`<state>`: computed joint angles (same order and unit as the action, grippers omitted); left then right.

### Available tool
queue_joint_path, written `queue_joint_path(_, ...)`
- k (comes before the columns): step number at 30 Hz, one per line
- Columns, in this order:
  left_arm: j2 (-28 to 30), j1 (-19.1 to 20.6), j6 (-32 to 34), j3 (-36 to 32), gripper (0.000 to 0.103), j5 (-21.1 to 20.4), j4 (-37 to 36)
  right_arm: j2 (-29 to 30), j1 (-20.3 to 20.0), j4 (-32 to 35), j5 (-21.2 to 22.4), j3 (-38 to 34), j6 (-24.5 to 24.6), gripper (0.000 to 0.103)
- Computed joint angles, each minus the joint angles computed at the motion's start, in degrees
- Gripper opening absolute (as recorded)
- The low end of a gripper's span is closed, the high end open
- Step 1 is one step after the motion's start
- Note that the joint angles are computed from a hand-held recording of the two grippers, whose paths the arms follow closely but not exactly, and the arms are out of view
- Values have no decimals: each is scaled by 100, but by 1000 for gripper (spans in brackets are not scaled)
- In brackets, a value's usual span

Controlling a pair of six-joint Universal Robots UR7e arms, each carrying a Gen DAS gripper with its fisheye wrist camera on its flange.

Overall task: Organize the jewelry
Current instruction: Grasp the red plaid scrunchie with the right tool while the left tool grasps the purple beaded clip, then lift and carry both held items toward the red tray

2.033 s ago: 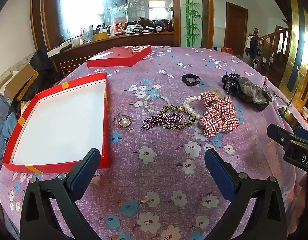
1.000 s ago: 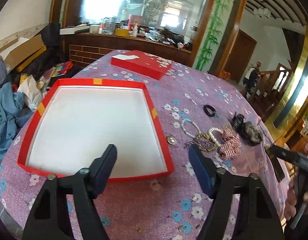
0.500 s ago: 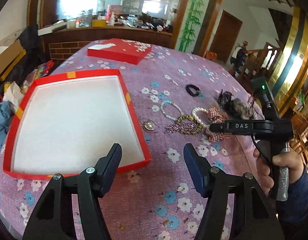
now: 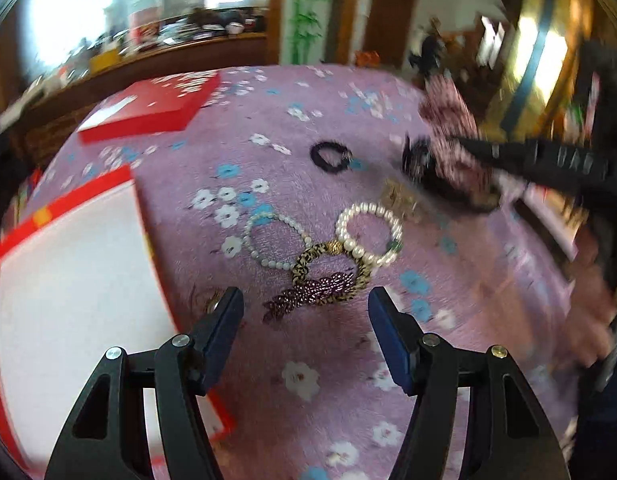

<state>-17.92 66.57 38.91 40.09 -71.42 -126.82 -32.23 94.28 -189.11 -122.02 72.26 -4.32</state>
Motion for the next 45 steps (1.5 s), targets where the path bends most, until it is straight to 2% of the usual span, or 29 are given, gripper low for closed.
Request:
queue_joint_path(2, 69, -16, 234, -2, 63, 144, -34, -7, -66, -188, 209, 116, -117, 13)
queue_joint_path(4, 159, -20, 381, -79, 63, 182, -61, 95, -103, -234, 169, 25, -275, 13)
queue_joint_path(6, 329, -29, 415, -296, 59, 300, -15, 110, -152, -191, 310, 27, -258, 13)
queue_joint_path(8, 543, -33, 365, -611, 36, 436, 167, 108, -182, -158, 384, 44, -284, 13)
queue_joint_path(9, 622, -29, 326, -744, 31, 473, 263, 121, -181, -172, 341, 38, -303, 13)
queue_joint_path(10, 680, -13, 267, -850, 21, 433, 347, 118, -183, -190, 351, 57, -295, 13)
queue_joint_path(11, 755, 13, 161, -1032, 16, 309, 520, 126, -192, -179, 371, 49, -289, 13)
queue_joint_path(14, 705, 36, 79, -927, 11, 172, 423, 107, -211, -167, 397, 62, -271, 13)
queue_joint_path(19, 647, 64, -170, -793, 12, 72, 290, 132, -227, -84, 444, 11, -299, 13)
queue_joint_path(22, 593, 62, -59, -625, 12, 75, 71, 147, -232, -43, 430, -18, -288, 13)
queue_joint_path(23, 547, 59, -27, -521, 9, 59, -31, 145, -237, -30, 436, -22, -272, 13)
queue_joint_path(26, 407, 82, -38, -304, 7, -150, -240, 124, -253, -63, 486, 7, -215, 13)
queue_joint_path(28, 325, 127, -125, -271, 7, -436, -320, 110, -256, -152, 528, 34, -216, 13)
queue_joint_path(30, 360, 211, -314, -565, 7, -872, 6, 87, -257, -216, 566, 88, -242, 13)
queue_joint_path(35, 398, 289, -669, -774, 7, -1238, -81, 84, -247, -200, 630, 103, -259, 13)
queue_joint_path(40, 259, 246, -598, -347, 7, -1108, -870, 128, -218, -157, 630, 64, -422, 13)
queue_joint_path(45, 380, 225, -647, -528, 7, -896, -842, 160, -234, 5, 624, -14, -427, 13)
